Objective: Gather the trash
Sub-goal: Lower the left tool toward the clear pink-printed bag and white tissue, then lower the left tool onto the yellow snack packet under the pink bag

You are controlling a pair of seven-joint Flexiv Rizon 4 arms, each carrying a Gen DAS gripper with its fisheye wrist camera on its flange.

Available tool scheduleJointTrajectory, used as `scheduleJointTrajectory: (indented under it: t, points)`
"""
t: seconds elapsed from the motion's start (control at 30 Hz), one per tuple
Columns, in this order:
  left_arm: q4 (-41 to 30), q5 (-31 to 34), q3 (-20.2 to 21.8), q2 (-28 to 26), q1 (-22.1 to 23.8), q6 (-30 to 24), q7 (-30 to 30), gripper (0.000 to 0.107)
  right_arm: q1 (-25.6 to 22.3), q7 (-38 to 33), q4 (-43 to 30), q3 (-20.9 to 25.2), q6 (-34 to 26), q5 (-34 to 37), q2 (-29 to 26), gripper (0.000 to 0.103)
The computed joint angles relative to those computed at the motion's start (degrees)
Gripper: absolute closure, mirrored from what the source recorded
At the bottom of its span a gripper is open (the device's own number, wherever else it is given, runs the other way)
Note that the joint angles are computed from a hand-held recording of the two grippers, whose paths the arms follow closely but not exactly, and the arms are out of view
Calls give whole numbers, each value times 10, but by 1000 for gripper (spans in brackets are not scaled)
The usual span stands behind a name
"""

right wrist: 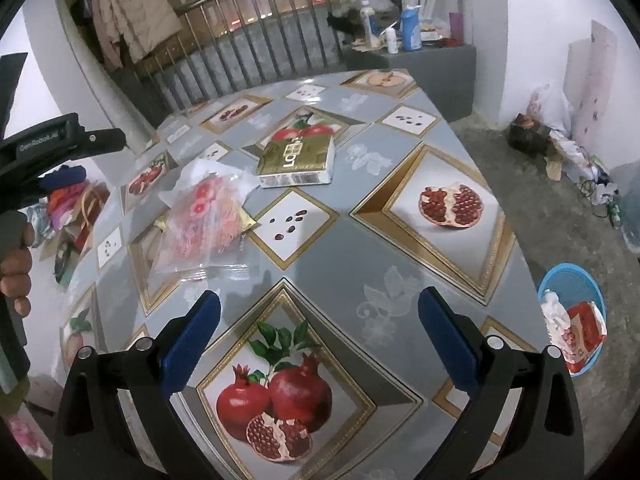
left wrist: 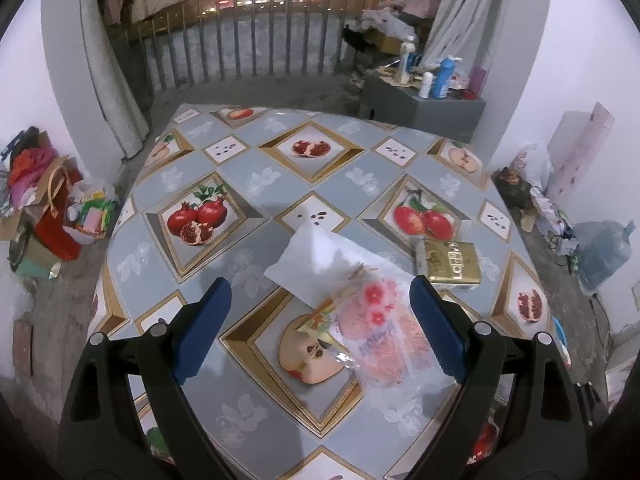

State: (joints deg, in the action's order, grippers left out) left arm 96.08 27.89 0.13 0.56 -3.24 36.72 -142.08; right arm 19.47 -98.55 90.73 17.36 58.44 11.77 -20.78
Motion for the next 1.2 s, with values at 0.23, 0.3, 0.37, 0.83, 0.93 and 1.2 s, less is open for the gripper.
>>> scheduleJointTrajectory:
  t: [0.23, 0.3, 0.37, 0.83, 0.93, 1.2]
  points:
    - [-3, -8, 3, -7, 2, -9, -11, 20, 1, -17, -3, 3, -10, -2, -5, 7]
    - [-5, -6, 2, -9, 2, -15, -14, 20, 3, -21, -3, 3, -11, -4, -6, 7]
    - [-7, -5, 3, -10, 1, -20, -15, 20, 4, -26, -2, 4, -10, -4, -6, 7]
    - [-6, -4, 5, -10, 0, -27, -20, 20, 9, -45, 4, 6, -2, -4, -2, 7]
    - [-5, -3, 5, -9, 1, -26, -21, 20, 9, -44, 4, 6, -2, -4, -3, 7]
    - [-2, -6, 6, -7, 2, -25, -22, 20, 10, -45, 8, 5, -3, -5, 0, 7]
